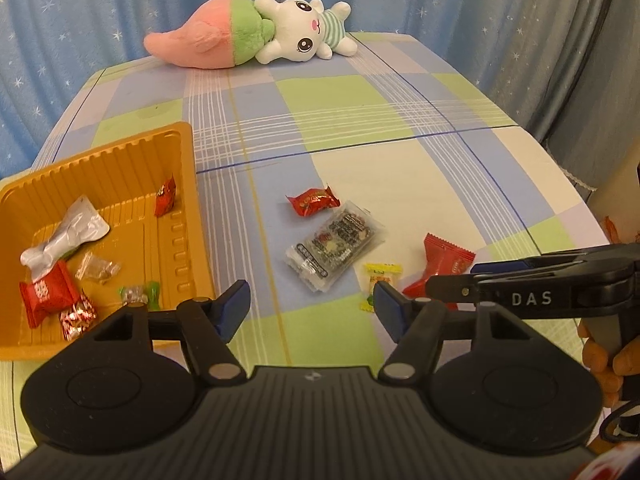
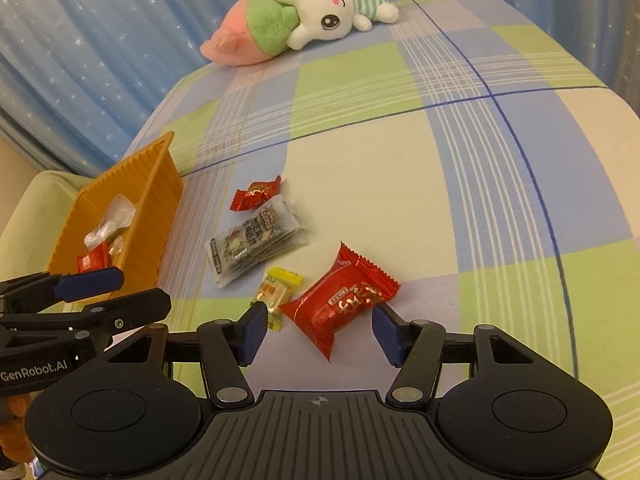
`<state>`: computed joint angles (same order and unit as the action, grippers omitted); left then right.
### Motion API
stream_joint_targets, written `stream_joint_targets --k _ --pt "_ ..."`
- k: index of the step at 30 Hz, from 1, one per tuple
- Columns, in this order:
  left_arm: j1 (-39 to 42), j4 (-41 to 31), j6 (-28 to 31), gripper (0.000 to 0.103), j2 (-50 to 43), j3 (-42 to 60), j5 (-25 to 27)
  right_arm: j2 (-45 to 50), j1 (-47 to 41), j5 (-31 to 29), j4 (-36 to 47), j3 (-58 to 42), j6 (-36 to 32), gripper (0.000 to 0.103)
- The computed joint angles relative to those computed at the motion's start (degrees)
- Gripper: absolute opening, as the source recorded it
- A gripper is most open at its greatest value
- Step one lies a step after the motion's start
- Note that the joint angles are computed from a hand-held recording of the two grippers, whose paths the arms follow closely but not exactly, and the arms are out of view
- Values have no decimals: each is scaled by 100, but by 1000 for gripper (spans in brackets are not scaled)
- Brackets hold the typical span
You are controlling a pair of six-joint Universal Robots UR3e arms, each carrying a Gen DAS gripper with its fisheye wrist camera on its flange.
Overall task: Organize snacks
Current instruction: 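Grasp the large red printed packet with the right tool, then grasp the clear snack packet with the left tool while the right tool holds the red packet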
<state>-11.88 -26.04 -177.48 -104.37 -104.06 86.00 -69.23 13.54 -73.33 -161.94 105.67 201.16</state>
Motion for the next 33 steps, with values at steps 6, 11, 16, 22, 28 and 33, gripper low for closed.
stream_joint_targets --k 6,11,16,22,28,33 --pt "53 -58 135 64 -229 231 -17 345 132 -296 261 -498 2 49" --pt "90 -108 306 63 -430 429 -63 574 280 -626 536 -868 -276 34" --pt "68 -197 549 60 -706 735 -141 616 304 -794 463 -855 -499 27" --pt "-98 -468 1002 59 -1228 1411 -61 496 135 -844 387 -695 -467 27" --pt "-252 -906 1405 57 -1869 2254 79 368 -3 -890 329 -552 -416 27" --pt "-360 -1384 1603 57 -2325 2889 206 283 -73 -892 305 -461 -388 27"
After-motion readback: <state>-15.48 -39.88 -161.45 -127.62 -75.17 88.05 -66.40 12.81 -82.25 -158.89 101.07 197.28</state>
